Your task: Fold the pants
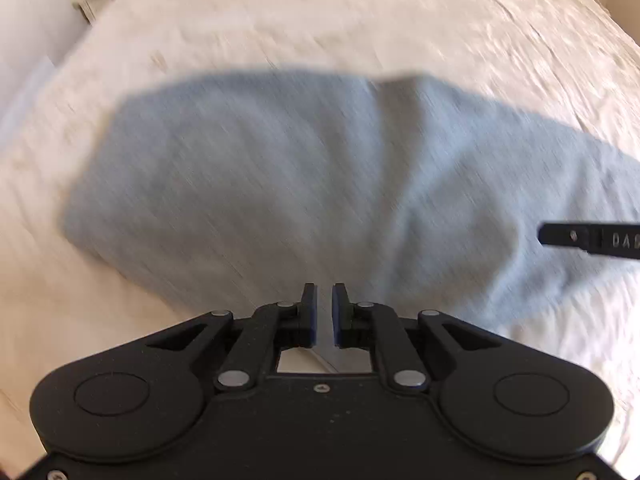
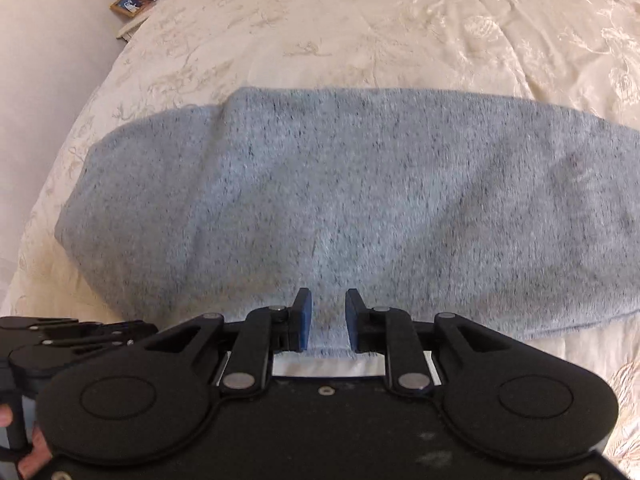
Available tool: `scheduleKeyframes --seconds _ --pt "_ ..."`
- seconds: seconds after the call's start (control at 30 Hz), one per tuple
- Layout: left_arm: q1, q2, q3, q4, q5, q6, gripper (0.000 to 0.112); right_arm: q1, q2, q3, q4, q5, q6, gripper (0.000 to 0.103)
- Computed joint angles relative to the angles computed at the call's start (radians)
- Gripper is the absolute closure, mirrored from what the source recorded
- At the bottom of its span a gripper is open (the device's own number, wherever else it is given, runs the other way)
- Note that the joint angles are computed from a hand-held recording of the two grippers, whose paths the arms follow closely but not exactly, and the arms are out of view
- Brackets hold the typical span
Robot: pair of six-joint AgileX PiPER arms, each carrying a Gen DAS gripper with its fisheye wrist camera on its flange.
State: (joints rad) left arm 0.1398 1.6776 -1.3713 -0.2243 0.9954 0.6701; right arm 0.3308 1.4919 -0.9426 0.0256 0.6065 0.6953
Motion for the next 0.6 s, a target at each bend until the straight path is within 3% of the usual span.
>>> scheduleKeyframes --seconds 0.13,0.23,0.33,0.47,0.6 --pt "0.004 0.152 -0.184 0.040 -0.064 -0.096 0.094 -0.045 0.111 -0.111 0.004 -0.002 -0.033 0.081" --pt "-0.007 0.272 -0.268 0.177 -0.115 -0.212 0.092 -0.045 0.159 -0.129 -0.011 0.001 -0.013 0.081" --pt "-0.011 0.414 -0.413 0.302 -0.020 -0.250 0.081 -0.032 0.178 -0.099 -0.017 0.017 0.014 0.083" --pt "-0.004 0.361 -0.417 0.270 0.023 -0.187 0.085 0.006 0.124 -0.010 -0.058 -0.002 0.093 0.085" --pt "0.007 0.351 -0.500 0.124 0.031 -0.103 0.085 0.018 0.128 -0.024 -0.081 0.026 0.145 0.085"
